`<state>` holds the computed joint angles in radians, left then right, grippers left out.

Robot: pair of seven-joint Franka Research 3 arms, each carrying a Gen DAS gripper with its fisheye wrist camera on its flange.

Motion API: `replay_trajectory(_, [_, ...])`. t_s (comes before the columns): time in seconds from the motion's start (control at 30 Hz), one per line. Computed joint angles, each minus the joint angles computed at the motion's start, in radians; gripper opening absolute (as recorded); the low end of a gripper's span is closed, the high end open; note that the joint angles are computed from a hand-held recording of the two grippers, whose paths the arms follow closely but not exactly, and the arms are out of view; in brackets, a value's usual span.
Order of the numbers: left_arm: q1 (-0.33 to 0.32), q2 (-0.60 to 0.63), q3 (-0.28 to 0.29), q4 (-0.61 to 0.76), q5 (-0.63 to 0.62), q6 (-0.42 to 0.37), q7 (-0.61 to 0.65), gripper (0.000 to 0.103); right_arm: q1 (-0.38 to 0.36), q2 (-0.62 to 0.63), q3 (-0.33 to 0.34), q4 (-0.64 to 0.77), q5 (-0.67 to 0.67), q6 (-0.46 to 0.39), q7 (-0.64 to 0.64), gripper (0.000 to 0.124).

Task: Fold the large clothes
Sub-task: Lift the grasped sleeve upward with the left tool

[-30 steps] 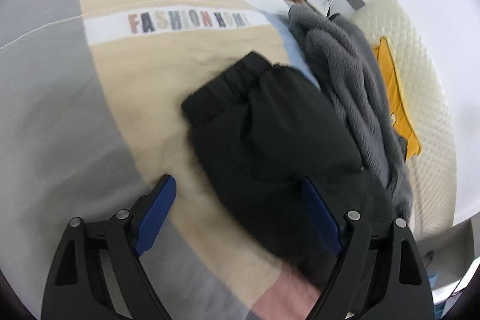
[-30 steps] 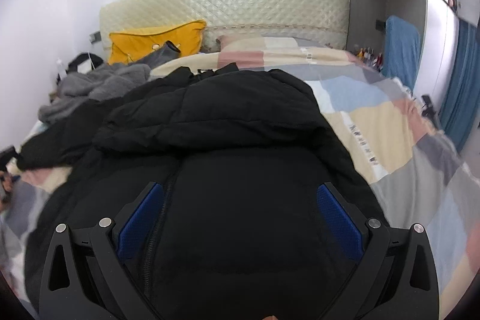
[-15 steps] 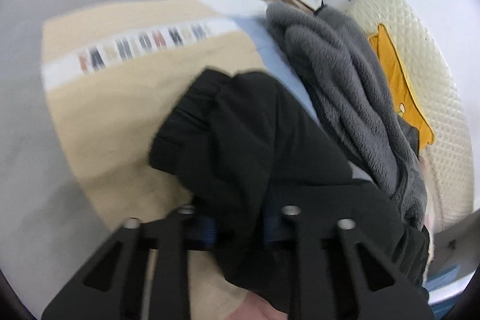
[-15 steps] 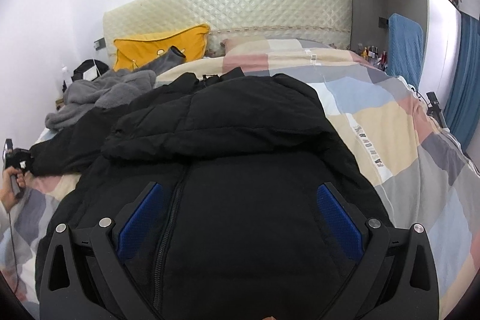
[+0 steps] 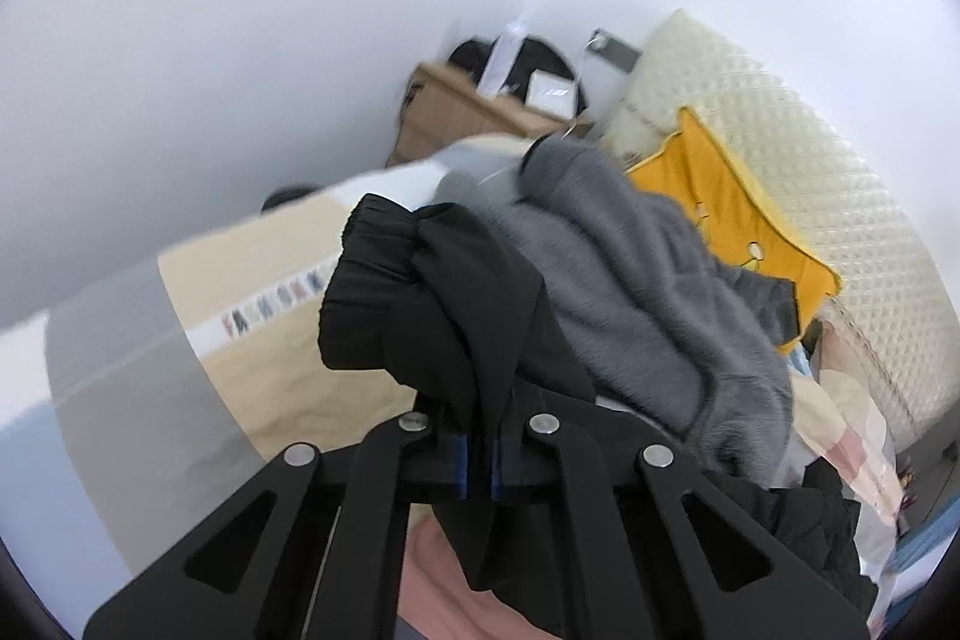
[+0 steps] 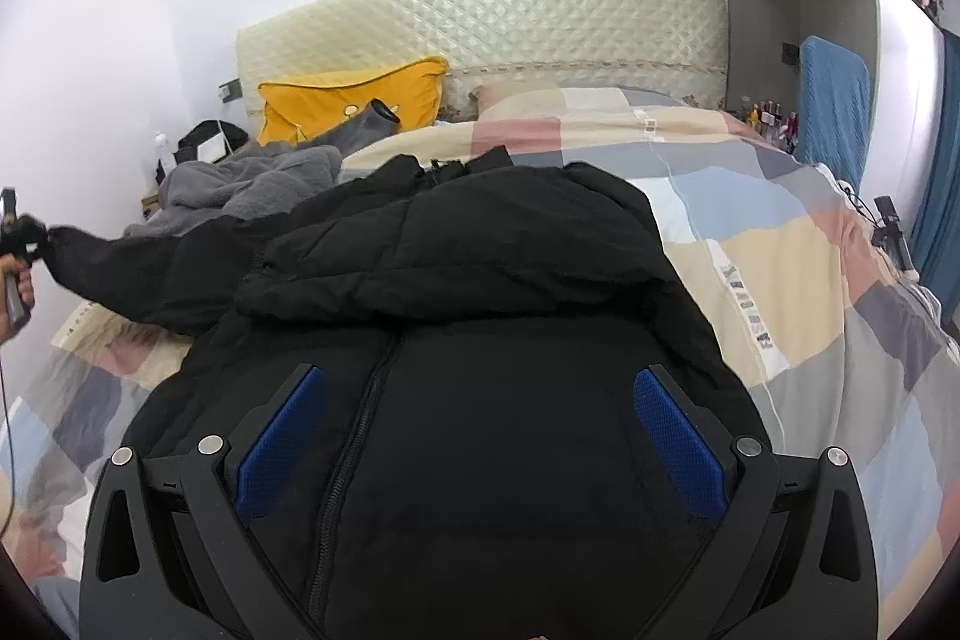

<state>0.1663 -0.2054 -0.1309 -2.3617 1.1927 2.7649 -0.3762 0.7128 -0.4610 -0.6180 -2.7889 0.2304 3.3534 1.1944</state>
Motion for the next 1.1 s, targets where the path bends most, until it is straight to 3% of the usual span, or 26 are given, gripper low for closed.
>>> replay_trajectory(0.2, [-0.07,-0.069,-0.042,0.058,-0.146,-0.11,0.209,0.004,0.043,-0.09,-0.08,-0.01,-0.008,-0.011,-0.058,0.102])
replay_trajectory(0.53, [-0.161,-0.057,-0.147,0.256,-0.178,-0.275,0.308,0.004,0.059,-0.214,-0.153,-0.026,0.043,-0.022,-0.207,0.102])
replay_trajectory(0.77, [-0.287,0.077,-0.202,0.484,-0.132,-0.425,0.413,0.004,0.064,-0.286,-0.21,-0.027,0.052,-0.003,-0.316,0.102])
replay_trajectory(1.1, [-0.504,0.337,-0.189,0.827,-0.077,-0.487,0.534,0.004,0.066,-0.384,-0.286,-0.007,0.12,-0.051,-0.442,0.102])
